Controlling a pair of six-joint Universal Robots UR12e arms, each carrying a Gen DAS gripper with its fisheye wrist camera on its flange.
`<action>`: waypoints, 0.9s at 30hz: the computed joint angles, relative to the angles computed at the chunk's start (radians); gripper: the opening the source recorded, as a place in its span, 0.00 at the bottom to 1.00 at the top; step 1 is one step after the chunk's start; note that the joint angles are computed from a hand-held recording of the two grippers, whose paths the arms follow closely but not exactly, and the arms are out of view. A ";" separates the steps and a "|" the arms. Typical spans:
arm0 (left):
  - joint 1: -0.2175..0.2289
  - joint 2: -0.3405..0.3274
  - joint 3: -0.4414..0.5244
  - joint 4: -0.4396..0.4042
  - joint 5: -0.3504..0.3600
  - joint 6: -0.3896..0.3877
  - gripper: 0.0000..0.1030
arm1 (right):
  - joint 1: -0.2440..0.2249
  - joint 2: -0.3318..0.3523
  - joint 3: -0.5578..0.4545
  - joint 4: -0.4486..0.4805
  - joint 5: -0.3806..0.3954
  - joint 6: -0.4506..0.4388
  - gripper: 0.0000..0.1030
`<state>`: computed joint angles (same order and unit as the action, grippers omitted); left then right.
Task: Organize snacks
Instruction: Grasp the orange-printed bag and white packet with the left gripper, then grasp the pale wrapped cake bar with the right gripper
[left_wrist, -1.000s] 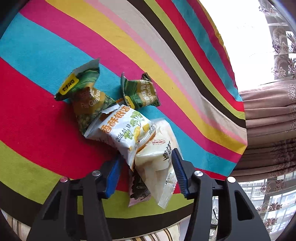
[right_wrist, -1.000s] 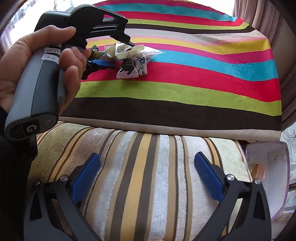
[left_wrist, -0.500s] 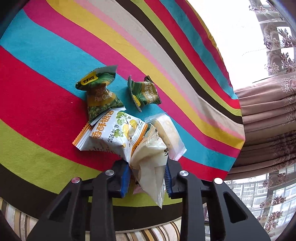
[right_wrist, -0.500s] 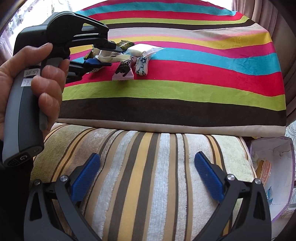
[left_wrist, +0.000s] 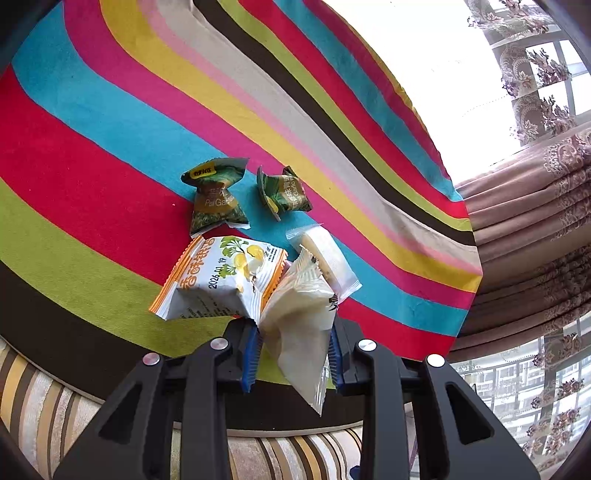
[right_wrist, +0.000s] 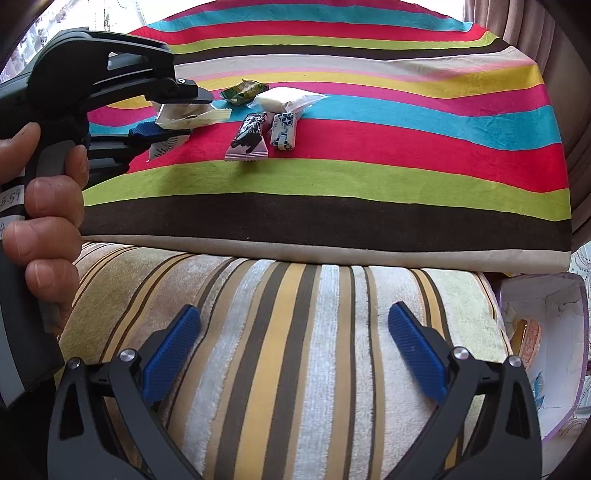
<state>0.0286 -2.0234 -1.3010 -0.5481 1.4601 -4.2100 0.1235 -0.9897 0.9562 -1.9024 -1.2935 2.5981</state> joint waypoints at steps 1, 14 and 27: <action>0.000 0.001 0.000 0.002 0.004 -0.001 0.27 | 0.000 0.001 -0.001 0.001 0.000 0.000 0.99; -0.010 0.013 0.035 0.012 0.028 0.125 0.26 | 0.000 0.000 -0.001 0.002 0.002 0.002 0.99; -0.039 0.006 0.088 0.009 0.006 0.232 0.26 | -0.031 0.075 -0.159 0.199 0.137 -0.066 0.99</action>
